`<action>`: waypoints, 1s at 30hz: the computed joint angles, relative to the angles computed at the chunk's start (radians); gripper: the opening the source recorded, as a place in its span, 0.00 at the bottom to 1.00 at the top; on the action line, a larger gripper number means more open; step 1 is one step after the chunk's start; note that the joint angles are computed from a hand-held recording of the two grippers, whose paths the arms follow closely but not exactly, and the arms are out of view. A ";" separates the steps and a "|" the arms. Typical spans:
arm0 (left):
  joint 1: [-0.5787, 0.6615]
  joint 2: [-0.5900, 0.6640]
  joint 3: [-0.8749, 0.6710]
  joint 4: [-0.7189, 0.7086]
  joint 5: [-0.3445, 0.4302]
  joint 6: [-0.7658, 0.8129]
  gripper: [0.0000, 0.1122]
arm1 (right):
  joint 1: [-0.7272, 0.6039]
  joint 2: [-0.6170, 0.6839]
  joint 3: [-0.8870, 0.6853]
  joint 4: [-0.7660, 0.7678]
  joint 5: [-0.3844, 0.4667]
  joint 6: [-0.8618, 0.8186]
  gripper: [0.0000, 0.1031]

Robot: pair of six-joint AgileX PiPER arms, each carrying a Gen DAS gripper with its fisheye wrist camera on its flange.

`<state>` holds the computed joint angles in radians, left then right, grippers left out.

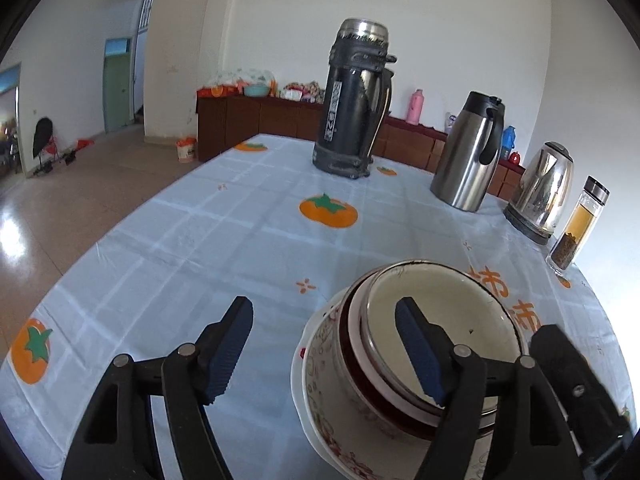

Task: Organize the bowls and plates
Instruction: 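Withdraw both grippers up and away from the stacked dishes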

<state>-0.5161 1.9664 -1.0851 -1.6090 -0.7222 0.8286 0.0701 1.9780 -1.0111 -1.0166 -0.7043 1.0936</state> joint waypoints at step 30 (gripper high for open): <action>-0.305 -0.064 0.253 0.081 -0.431 -0.271 0.77 | -0.057 -0.184 0.523 0.587 -0.514 -0.717 1.00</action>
